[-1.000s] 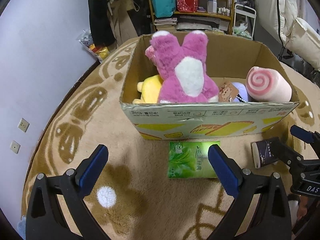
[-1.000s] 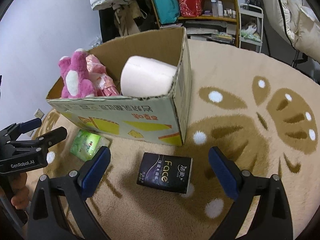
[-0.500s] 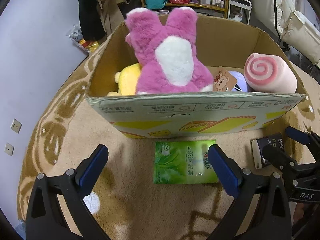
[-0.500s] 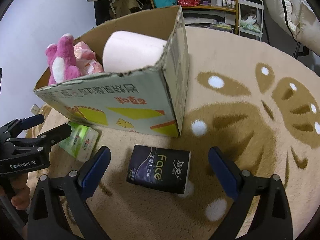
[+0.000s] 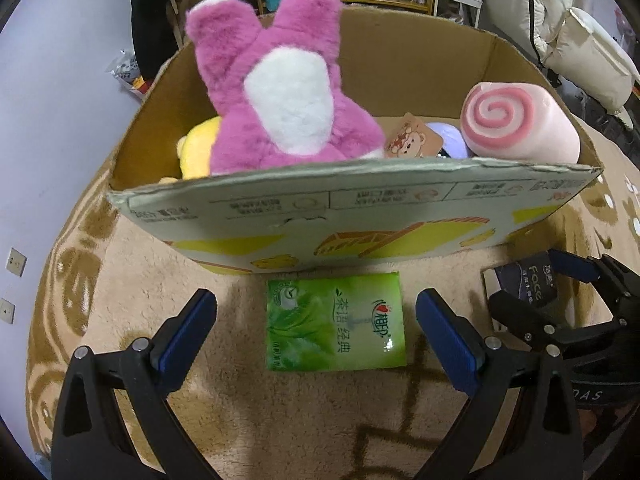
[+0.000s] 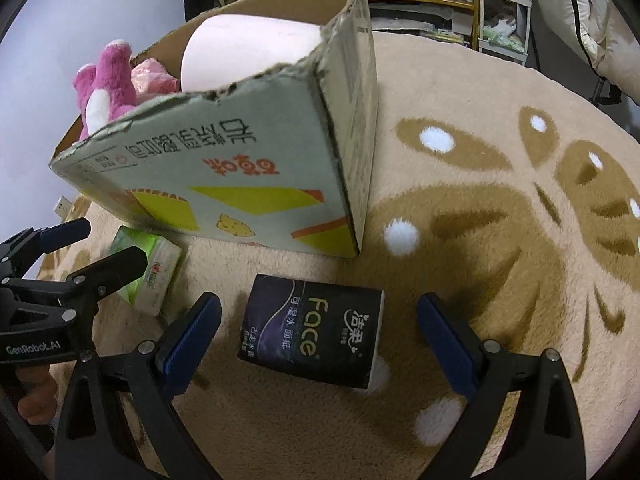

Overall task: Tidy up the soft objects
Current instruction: 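Grasp the green tissue pack with the left tool while the right tool grasps the dark Face pack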

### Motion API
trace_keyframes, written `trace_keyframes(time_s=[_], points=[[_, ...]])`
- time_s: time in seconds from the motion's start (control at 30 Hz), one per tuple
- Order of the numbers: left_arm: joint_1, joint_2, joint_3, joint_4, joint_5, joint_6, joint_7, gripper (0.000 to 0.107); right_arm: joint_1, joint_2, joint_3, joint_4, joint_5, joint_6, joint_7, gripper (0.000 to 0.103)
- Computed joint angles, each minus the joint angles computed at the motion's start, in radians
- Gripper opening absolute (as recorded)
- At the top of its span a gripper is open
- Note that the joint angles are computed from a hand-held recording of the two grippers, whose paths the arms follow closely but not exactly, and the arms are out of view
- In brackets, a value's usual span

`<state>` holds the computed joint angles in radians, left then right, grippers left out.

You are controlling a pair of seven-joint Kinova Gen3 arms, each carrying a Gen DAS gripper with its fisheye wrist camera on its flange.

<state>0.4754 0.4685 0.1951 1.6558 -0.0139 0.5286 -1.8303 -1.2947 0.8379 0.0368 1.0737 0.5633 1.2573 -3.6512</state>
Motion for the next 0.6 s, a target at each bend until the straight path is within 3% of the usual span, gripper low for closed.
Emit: trace_keyframes(time_s=[0.23, 0.37, 0.5, 0.6], points=[[0.014, 0.038, -0.020, -0.046, -0.016, 0.040, 0.014, 0.099, 0.006, 0.011, -0.006, -0.026, -0.012, 0.017, 0.025, 0.102], [-0.006, 0.063, -0.005, -0.078, 0.008, 0.085, 0.013, 0.098, 0.005, 0.060, -0.006, -0.123, -0.035, 0.075, 0.072, 0.102], [0.003, 0.090, -0.018, -0.110, -0.001, 0.120, 0.023, 0.086, 0.005, 0.102, -0.001, -0.215, -0.066, 0.149, 0.133, 0.087], [-0.009, 0.111, -0.005, -0.133, 0.021, 0.151, 0.019, 0.075, -0.004, 0.099, 0.012, -0.212, -0.068, 0.138, 0.131, 0.075]])
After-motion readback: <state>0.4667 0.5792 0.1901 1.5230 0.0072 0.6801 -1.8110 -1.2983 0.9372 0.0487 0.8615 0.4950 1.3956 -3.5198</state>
